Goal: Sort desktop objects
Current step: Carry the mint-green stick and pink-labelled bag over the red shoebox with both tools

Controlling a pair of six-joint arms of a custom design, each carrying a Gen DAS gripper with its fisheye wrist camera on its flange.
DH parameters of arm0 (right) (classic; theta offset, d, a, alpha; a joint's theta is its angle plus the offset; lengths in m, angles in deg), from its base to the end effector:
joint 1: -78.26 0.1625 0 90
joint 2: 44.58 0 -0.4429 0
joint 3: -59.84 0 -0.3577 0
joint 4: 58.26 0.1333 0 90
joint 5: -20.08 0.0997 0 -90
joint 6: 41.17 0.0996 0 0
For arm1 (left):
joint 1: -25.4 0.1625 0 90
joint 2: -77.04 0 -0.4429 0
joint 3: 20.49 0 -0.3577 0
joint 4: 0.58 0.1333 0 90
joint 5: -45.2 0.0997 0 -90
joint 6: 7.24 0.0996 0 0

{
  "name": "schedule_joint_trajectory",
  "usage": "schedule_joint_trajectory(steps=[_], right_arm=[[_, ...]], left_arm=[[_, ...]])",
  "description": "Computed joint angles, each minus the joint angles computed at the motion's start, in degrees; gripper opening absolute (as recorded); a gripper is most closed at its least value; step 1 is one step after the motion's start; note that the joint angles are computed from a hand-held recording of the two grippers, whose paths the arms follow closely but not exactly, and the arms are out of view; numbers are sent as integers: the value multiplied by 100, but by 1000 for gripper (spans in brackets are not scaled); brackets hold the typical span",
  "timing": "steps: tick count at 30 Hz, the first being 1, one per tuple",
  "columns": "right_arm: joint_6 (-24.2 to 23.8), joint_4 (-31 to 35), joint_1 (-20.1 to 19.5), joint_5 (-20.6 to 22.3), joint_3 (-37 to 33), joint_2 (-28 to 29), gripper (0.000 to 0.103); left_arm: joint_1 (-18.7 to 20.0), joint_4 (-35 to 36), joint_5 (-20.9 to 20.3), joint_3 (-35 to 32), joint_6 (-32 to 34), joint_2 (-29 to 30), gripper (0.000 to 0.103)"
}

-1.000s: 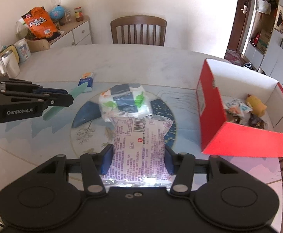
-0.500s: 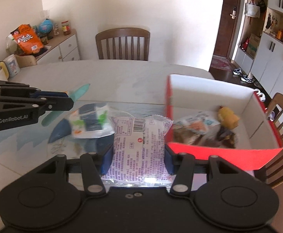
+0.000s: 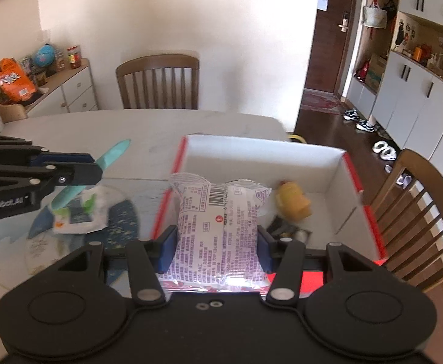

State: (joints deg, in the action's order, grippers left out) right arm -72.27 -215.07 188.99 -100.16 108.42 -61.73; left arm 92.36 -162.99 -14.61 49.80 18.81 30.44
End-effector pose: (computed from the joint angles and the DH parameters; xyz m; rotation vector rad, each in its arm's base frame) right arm 0.3820 -0.7745 0.0941 0.8893 -2.3180 0.7253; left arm -0.1296 -0.7733 0.3587 0.7297 2.3026 -1.0683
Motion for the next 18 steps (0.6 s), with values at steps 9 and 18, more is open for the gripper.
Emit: schedule_joint_trajectory(steps=[9, 18], right_arm=[[14, 609, -273, 39, -856, 172, 52], [-133, 1285, -488, 107, -2032, 619, 52]], left_arm=[[-96, 452, -65, -746, 73, 575, 10], [-42, 1500, -147, -1738, -171, 1180, 10]])
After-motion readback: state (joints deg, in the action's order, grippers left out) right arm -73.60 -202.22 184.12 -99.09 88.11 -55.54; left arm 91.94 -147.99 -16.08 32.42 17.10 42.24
